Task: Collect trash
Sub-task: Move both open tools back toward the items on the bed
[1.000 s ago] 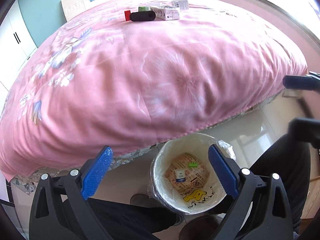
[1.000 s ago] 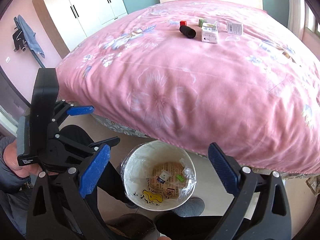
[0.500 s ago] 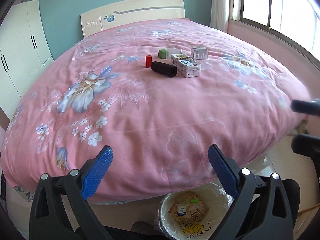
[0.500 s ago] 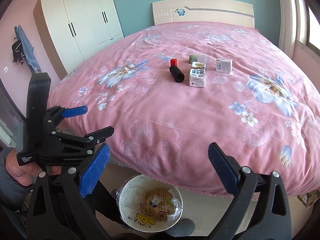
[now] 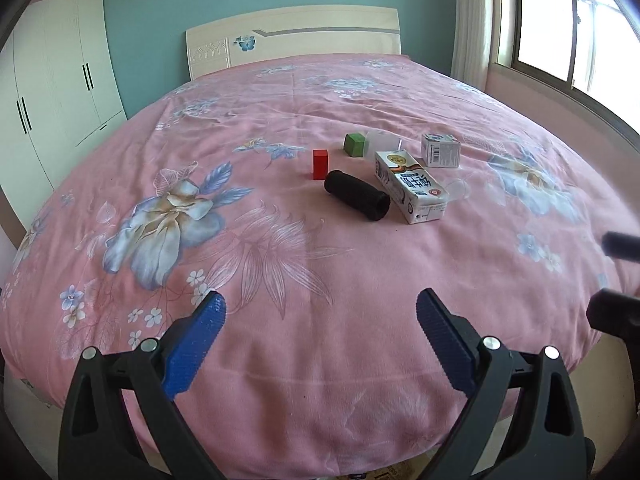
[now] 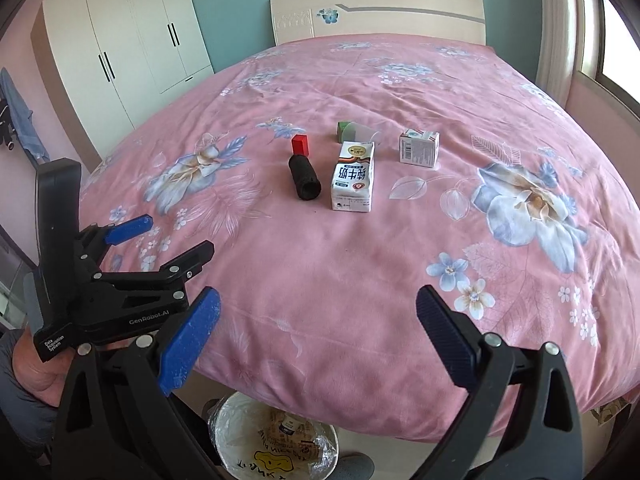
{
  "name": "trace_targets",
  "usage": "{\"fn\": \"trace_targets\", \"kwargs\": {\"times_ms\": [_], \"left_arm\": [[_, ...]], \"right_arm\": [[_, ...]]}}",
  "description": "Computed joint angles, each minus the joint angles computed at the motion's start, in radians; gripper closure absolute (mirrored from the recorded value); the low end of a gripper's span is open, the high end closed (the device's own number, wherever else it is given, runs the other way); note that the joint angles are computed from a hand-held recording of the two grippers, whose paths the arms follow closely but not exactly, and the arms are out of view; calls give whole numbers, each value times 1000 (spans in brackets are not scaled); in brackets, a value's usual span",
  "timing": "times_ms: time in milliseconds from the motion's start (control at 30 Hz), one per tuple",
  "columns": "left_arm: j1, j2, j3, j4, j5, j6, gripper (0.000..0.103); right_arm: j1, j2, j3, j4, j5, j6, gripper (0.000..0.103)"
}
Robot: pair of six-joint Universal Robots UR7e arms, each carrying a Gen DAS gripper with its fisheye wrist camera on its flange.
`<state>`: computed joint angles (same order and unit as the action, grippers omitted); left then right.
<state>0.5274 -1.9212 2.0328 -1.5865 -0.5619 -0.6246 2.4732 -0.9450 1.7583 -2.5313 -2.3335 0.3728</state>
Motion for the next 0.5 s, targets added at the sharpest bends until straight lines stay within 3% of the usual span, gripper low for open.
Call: {"fn": "trace_targets", "kwargs": {"times_ms": [367, 500], "left_arm": [[192, 207, -43, -437, 14, 261, 6], [249, 279, -92, -531, -36, 330, 6]], "right_arm": [[-110, 92, -82, -120, -17, -144, 7], [-138, 127, -110, -131, -22, -181, 7]]}}
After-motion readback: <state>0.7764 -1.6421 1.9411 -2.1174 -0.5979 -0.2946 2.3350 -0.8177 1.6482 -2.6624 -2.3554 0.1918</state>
